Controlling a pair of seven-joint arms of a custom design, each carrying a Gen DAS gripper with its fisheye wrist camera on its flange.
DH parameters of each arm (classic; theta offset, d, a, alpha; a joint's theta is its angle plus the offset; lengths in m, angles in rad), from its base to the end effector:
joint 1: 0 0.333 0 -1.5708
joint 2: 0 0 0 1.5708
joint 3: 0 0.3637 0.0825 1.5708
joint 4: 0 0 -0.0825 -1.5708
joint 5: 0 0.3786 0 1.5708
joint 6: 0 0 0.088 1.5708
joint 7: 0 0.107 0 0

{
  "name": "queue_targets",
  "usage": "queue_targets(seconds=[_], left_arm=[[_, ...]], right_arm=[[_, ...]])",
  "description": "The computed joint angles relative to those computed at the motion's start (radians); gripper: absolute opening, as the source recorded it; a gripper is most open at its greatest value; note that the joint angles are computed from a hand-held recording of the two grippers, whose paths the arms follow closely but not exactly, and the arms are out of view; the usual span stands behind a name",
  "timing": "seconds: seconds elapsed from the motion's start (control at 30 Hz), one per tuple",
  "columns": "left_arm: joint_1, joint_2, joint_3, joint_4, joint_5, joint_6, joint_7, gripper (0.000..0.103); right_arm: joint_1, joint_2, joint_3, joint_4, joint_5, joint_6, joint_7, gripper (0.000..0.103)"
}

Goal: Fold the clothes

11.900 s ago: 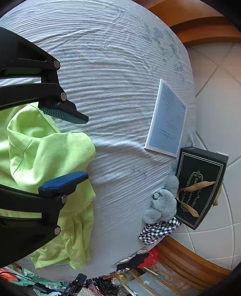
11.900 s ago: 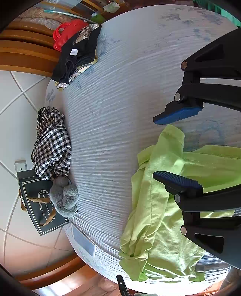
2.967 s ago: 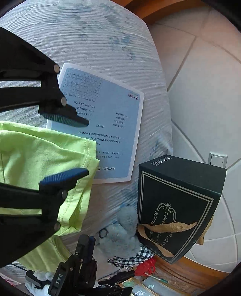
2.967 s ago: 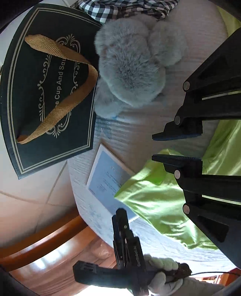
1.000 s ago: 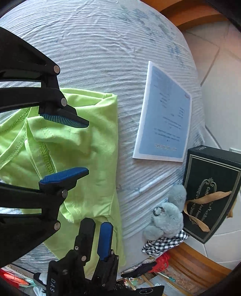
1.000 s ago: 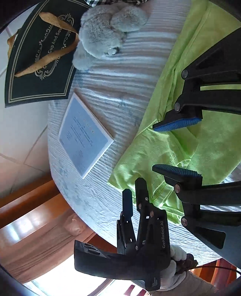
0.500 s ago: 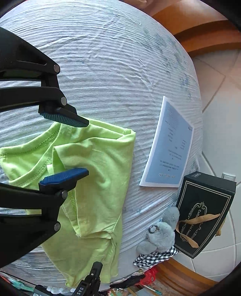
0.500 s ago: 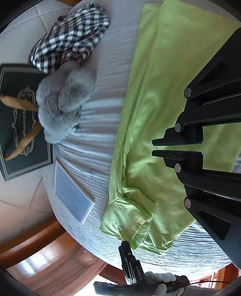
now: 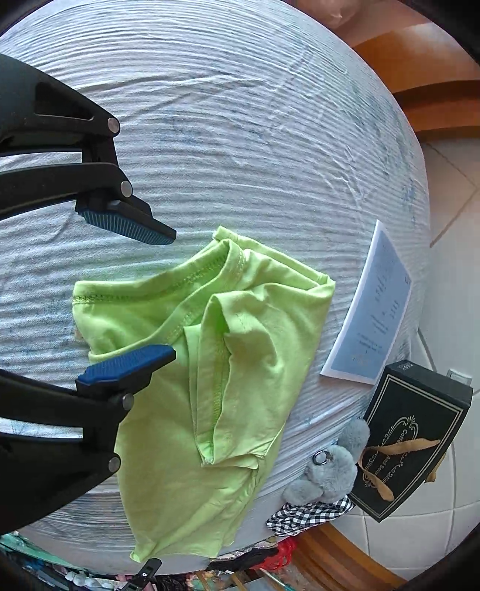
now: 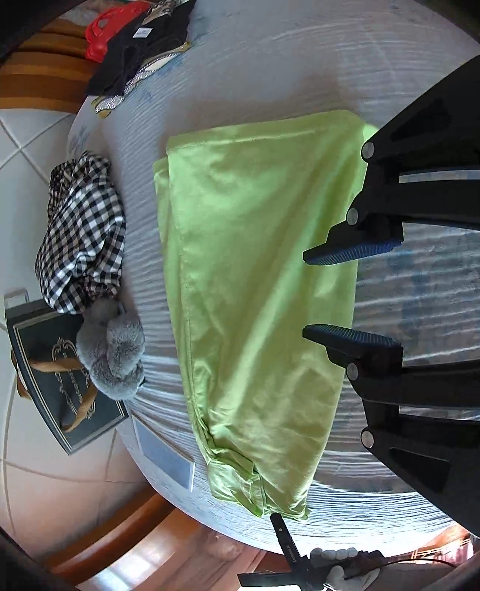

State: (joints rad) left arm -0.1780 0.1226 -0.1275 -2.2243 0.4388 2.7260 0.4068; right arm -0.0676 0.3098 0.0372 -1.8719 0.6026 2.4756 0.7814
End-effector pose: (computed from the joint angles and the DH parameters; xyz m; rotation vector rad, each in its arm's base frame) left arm 0.5424 -0.1859 0.4090 -2.4393 1.4576 -0.5230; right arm 0.6614 -0.0241 0.4274 -2.1314 1.5233 -0.1311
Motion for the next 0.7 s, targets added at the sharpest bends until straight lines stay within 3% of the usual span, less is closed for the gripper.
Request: queue_targets(seconds=[0.17, 0.37, 0.57, 0.7], left_arm=[[0.001, -0.024, -0.006, -0.024, -0.026, -0.002, -0.038, 0.059], [-0.009, -0.038, -0.020, -0.037, -0.033, 0.015, -0.105, 0.059], [-0.006, -0.027, -0.033, -0.043, -0.106, 0.005, -0.081, 0.059], [-0.008, -0.013, -0.032, -0.026, -0.138, -0.014, -0.046, 0.059]], right_arm=[[0.041, 0.027, 0.055, 0.060, 0.015, -0.047, -0.101, 0.035], [0.124, 0.115, 0.094, 0.219, -0.081, -0.177, -0.165, 0.036], [0.215, 0.251, 0.125, 0.438, -0.185, -0.329, -0.228, 0.036], [0.282, 0.391, 0.130, 0.669, -0.266, -0.457, -0.239, 0.036]])
